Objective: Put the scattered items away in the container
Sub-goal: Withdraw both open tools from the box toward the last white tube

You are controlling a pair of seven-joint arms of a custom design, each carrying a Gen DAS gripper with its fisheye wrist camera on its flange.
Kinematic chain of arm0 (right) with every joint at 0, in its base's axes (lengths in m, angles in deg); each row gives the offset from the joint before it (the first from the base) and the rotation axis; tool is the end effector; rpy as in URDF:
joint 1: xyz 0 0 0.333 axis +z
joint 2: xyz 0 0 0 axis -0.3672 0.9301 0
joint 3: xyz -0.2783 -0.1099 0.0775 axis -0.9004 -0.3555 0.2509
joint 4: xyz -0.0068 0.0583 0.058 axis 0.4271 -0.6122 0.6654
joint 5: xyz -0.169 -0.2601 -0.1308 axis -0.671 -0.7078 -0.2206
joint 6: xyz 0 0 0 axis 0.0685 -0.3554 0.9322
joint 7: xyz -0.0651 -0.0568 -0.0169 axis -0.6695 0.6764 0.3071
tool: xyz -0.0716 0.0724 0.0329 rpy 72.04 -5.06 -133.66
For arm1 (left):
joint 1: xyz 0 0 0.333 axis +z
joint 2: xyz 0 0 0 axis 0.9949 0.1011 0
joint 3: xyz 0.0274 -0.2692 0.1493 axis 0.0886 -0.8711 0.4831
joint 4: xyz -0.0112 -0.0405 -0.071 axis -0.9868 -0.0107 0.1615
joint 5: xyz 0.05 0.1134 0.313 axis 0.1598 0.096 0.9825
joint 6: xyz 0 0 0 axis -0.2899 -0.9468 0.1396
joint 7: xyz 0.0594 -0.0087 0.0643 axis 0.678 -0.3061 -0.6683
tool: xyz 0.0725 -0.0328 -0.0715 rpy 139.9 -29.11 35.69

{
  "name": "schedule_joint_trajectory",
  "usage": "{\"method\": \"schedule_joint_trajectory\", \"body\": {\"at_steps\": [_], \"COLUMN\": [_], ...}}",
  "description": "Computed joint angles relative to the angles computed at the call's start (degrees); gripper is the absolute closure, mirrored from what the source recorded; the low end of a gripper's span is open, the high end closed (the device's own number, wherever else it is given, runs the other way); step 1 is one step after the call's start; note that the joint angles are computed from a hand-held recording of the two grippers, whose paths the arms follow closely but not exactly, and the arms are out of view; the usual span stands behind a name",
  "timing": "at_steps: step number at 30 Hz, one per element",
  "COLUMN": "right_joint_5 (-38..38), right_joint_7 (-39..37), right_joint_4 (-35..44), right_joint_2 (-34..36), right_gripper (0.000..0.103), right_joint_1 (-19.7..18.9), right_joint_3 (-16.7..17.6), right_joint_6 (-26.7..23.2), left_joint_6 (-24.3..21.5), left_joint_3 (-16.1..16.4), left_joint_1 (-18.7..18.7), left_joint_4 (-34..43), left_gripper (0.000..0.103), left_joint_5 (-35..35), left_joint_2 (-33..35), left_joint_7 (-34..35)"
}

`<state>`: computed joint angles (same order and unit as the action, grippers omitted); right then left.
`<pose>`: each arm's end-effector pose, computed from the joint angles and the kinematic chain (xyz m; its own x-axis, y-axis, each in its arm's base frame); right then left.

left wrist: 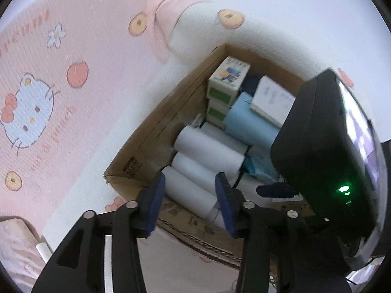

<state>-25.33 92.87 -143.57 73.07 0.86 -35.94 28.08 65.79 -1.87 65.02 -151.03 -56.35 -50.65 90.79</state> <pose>0.4377 0.2589 0.5508 0.1558 -0.9811 -0.1147 -0.9837 -0.1436 -0.1079 0.5188 -0.2900 0.6172 0.0127 -0.9968 0.0785 -0.8845 -0.0478 -0.4641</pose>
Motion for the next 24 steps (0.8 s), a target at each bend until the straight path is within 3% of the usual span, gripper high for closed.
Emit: {"method": "schedule_joint_trajectory", "body": {"at_steps": [2, 5, 6, 8, 10, 18, 24], "right_joint_5": [-2.43, -5.71, -7.02, -7.84, -9.30, -19.24, -33.22], "right_joint_7": [7.41, 8.95, 9.57, 7.79, 11.17, 17.10, 22.04], "right_joint_4": [-2.77, 0.82, -0.28, -3.91, -5.77, -5.67, -0.02], "right_joint_2": [-1.16, 0.35, 1.20, 1.47, 2.51, 1.87, 4.90], "right_gripper": [0.082, 0.081, 0.080, 0.071, 0.063, 0.057, 0.055], "right_joint_1": [3.16, 3.96, 4.34, 3.93, 5.45, 8.00, 11.89], "right_joint_3": [3.37, 3.27, 3.39, 2.31, 3.67, 4.54, 6.44], "right_joint_6": [3.28, 2.52, 4.57, 9.31, 13.44, 12.76, 6.70], "left_joint_6": [1.74, 4.52, 5.84, 8.61, 10.83, 16.56, 22.74], "left_joint_3": [-0.17, -0.49, -0.57, -0.76, -1.03, -2.85, -4.87], "left_joint_1": [-0.45, -0.51, -0.42, -0.13, 0.06, 1.95, 4.21], "left_joint_4": [-1.24, -3.69, -5.10, -8.34, -12.21, -26.11, -35.81], "left_gripper": [0.051, 0.050, 0.050, 0.050, 0.050, 0.049, 0.048], "left_joint_5": [0.63, -0.21, -0.64, -1.04, -0.07, 1.33, 4.94], "left_joint_2": [-0.70, -2.45, -3.32, -5.38, -7.94, -17.17, -24.21], "left_joint_7": [-1.47, -3.82, -4.90, -6.67, -9.11, -14.67, -22.89]}}
